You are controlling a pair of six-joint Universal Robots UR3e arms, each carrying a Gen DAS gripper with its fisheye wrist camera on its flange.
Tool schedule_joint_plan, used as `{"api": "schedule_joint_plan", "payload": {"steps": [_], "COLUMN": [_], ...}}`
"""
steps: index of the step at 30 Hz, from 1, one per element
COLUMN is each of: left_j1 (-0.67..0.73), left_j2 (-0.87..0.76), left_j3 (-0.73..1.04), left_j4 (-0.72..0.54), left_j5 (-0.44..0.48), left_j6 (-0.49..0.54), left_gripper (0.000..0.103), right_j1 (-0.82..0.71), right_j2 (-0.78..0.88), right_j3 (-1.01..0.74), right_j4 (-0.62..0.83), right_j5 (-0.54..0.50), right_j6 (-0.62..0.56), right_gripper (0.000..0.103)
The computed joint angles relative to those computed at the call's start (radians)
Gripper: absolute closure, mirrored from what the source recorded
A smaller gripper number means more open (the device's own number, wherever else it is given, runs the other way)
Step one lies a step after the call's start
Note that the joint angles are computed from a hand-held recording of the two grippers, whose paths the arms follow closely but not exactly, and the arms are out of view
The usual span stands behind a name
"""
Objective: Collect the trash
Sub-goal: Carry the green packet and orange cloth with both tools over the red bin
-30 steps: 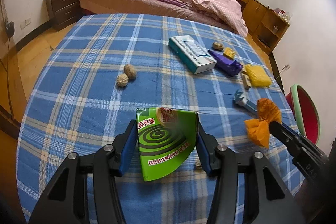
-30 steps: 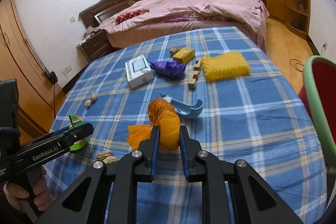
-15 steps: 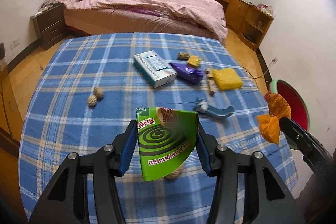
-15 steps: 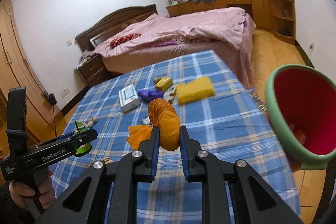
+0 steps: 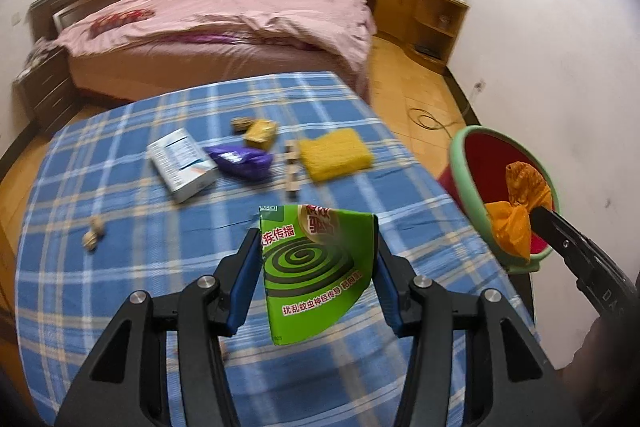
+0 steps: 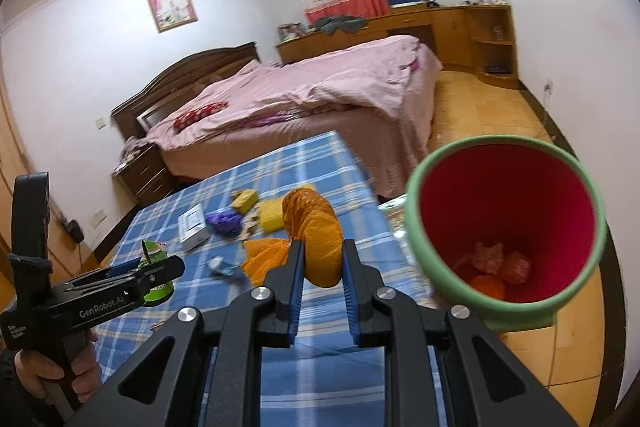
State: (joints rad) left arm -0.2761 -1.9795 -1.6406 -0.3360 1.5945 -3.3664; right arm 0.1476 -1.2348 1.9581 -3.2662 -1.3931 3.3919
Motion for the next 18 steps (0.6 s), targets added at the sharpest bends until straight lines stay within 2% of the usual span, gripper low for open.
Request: {"api": "schedule_joint_plan", "payload": {"steps": [9, 18], "left_j1": [-0.111, -0.197], "left_j2": [-0.179, -0.447], "left_j3": [0.306, 0.758], "left_j4": [-0.122, -0.314], "left_j5": [0.009, 0.012], "left_j6": [0.034, 0.058], "left_gripper": [0.049, 0.049], "right_j1": [-0.133, -0.278], "right_j2": [-0.068, -0.102], "right_j3": [0.125, 0.206], "right_j4": [-0.053, -0.08], "right_j5": [0.02, 0.071], "right_j6": [-0.003, -0.027], "right_gripper": [0.083, 0.083]}}
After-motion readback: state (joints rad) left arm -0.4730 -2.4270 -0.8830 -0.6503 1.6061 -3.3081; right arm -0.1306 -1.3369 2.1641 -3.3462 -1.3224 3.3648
